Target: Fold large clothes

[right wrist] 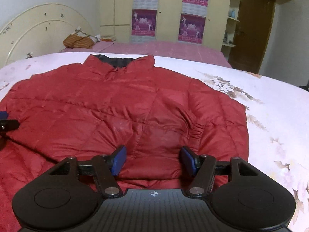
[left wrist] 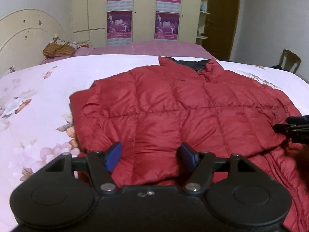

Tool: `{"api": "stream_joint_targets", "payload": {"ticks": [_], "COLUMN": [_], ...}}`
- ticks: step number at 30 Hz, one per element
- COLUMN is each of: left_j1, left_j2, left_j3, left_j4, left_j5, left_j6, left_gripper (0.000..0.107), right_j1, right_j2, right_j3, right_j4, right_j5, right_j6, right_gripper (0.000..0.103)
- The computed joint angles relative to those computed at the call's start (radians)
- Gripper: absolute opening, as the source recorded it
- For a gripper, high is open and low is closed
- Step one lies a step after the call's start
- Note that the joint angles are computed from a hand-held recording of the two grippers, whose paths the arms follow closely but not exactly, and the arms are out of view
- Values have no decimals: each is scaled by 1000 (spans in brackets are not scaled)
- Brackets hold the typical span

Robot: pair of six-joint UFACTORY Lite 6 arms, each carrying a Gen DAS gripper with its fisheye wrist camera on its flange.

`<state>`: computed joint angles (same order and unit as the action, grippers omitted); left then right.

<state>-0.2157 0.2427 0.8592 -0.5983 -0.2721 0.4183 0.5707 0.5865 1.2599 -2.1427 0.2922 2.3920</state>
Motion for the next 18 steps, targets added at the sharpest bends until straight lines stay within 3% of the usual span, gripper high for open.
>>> {"api": "stream_joint_targets", "payload": {"ticks": [2, 5, 7, 9, 12, 13, 16, 17, 18], "left_j1": [0, 25, 25, 28, 40, 37, 60, 76, 95], "left_j2": [-14, -7, -21, -66, -151, -191, -323, -368, -417], "left_j3": [-8, -6, -11, -44, -122, -162, -276, -311, -346], "left_j4": [-55, 50, -4, 17, 51, -14, -96, -125, -171], "left_j5": [-5, 23, 31, 30, 30, 18, 45, 70, 99], "left_j6": [74, -6, 54, 34, -7, 51, 137, 169, 219], "left_gripper": [66, 66, 66, 66, 81, 93, 96, 97, 97], "right_j1": [10, -5, -6, -11, -18, -19, -27, -33, -36], "right_j2": [-1, 41, 16, -62, -180, -222, -365, -417, -468], "right_j3": [5, 35, 27, -47, -171, -213, -355, -406, -456], "right_j4": [47, 50, 93, 10, -32, -43, -37, -24, -4], "right_j5": [32, 11, 1, 10, 16, 10, -4, -7, -4], "right_j6": [-39, -42, -79, 52, 137, 152, 158, 153, 147], "right_gripper": [61, 61, 61, 61, 61, 61, 61, 65, 88]}}
